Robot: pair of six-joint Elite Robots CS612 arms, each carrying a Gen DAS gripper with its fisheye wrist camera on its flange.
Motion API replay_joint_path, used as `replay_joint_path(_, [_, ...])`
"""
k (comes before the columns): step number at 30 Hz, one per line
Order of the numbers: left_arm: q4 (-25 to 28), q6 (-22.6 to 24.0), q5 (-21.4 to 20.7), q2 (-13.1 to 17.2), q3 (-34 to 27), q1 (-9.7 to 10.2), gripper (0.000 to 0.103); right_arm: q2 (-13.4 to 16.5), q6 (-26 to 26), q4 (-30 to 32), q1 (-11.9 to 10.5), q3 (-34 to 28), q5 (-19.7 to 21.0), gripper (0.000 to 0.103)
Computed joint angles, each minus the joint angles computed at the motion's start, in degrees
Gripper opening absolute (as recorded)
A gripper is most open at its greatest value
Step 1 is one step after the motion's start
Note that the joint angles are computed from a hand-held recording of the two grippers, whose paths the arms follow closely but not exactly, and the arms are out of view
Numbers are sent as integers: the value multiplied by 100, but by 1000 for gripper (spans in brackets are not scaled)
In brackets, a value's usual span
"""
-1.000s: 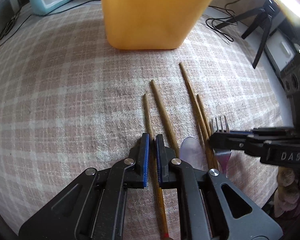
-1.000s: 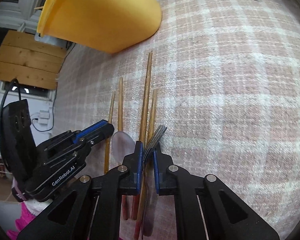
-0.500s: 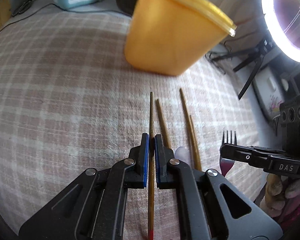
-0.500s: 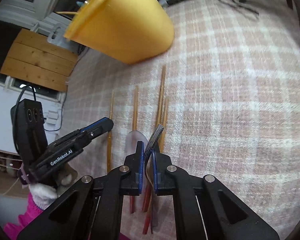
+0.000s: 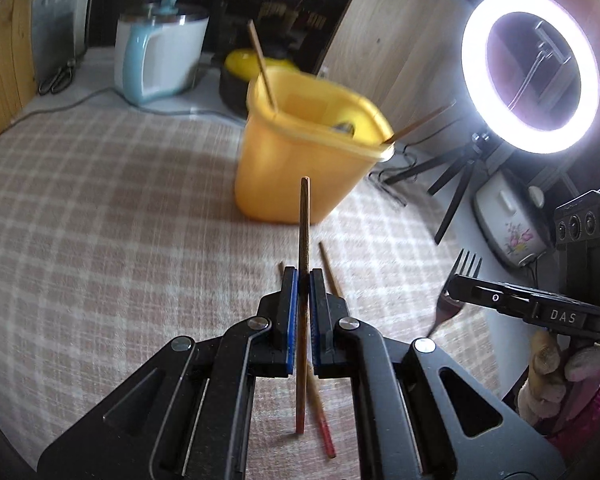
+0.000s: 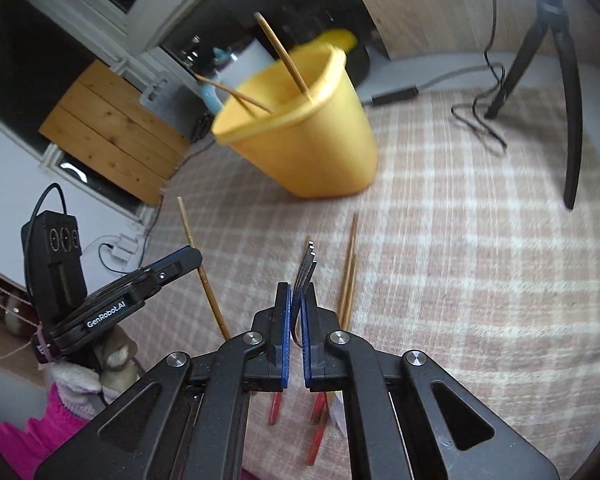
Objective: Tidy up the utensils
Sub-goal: 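Lift the chopstick with the left tool and carry it over the yellow bucket, then lower the chopstick into the yellow bucket and open the left tool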
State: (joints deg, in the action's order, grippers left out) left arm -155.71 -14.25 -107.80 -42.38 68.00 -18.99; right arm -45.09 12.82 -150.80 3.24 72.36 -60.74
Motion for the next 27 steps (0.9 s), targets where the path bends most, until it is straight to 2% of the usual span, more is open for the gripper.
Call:
replay_joint_path(4, [-195,6,3,-50,35,-3,3,-119,-103,-186,-42,91,-30,2])
replay_joint_path(12, [-522,0,73,-100,14,14,3,-178,-348,-471,25,36,-335,1])
replay_joint_path(20, [-681,67,176,-63,-144,29,3,-184,-344,-820,46,-54,-295,0])
replay_joint_path(23, [-683,116,260,-37,-199,27,3,-160,-556,-858,95,-131,-522,0])
replay_joint_path(27, [-642,60,272,-10,-220,64,3,-100,-627,-722,81,-162,-422,0])
